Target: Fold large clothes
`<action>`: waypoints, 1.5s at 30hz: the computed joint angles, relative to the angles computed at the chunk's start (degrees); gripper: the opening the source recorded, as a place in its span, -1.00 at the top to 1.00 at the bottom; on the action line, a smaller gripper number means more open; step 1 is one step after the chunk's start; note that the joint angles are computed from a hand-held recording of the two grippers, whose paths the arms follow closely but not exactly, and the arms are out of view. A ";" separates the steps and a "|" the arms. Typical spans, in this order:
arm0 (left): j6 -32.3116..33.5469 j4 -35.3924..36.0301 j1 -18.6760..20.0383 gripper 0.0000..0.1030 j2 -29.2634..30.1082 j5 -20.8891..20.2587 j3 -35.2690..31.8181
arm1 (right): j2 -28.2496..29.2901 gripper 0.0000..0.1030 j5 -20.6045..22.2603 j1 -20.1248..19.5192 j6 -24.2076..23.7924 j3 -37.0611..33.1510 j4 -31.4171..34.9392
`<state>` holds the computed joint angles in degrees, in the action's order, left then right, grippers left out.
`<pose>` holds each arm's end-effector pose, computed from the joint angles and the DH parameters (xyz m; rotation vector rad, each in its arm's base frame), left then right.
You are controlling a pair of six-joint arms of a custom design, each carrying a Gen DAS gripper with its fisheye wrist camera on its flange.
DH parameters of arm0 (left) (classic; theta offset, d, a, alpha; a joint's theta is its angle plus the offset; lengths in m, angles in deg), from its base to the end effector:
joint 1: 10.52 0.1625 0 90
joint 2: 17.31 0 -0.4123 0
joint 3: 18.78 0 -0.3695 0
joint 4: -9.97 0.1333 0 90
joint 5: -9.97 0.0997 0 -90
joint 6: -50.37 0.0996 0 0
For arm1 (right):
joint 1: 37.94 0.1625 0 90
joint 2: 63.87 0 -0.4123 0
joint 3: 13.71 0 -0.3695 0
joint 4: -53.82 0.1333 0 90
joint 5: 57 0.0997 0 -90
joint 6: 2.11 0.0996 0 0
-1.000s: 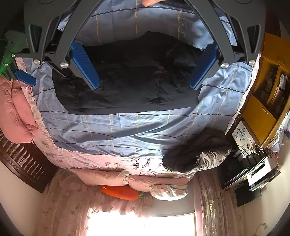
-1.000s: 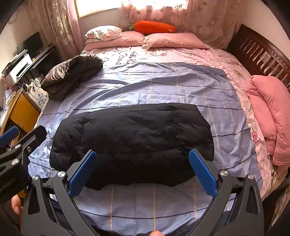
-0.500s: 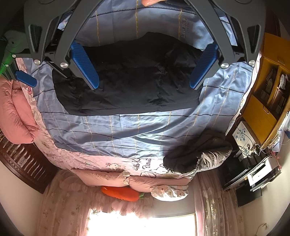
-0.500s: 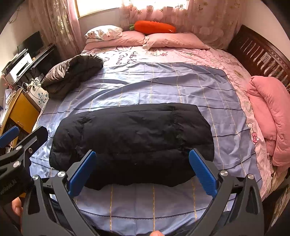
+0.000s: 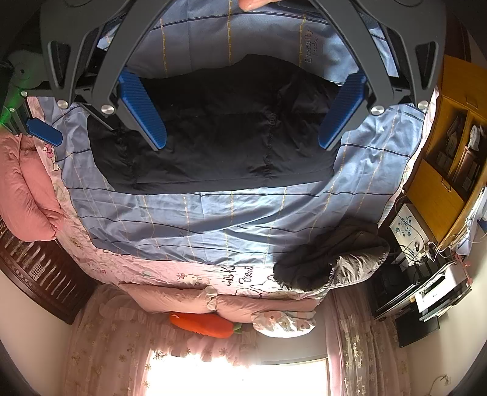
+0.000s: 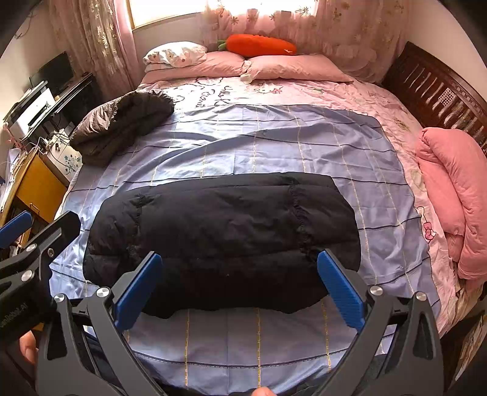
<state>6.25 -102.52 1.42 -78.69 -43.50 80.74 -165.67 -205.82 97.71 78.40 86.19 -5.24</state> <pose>-0.5105 -0.3048 0.1923 0.8529 2.3996 -0.5660 0.2818 -0.2083 0.4849 -0.3403 -2.1189 0.8183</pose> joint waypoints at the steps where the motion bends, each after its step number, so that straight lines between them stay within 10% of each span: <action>1: -0.04 -0.01 -0.01 -0.96 0.00 -0.04 0.00 | 0.00 -0.97 0.00 0.00 0.00 0.00 0.00; 45: 0.42 -0.56 0.47 -0.96 -0.30 0.38 0.98 | -0.16 -0.97 0.38 -0.21 -1.32 0.90 -2.05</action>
<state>6.66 -103.09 1.90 -78.99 -43.12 81.72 -165.84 -205.44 97.50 77.08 87.08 -7.29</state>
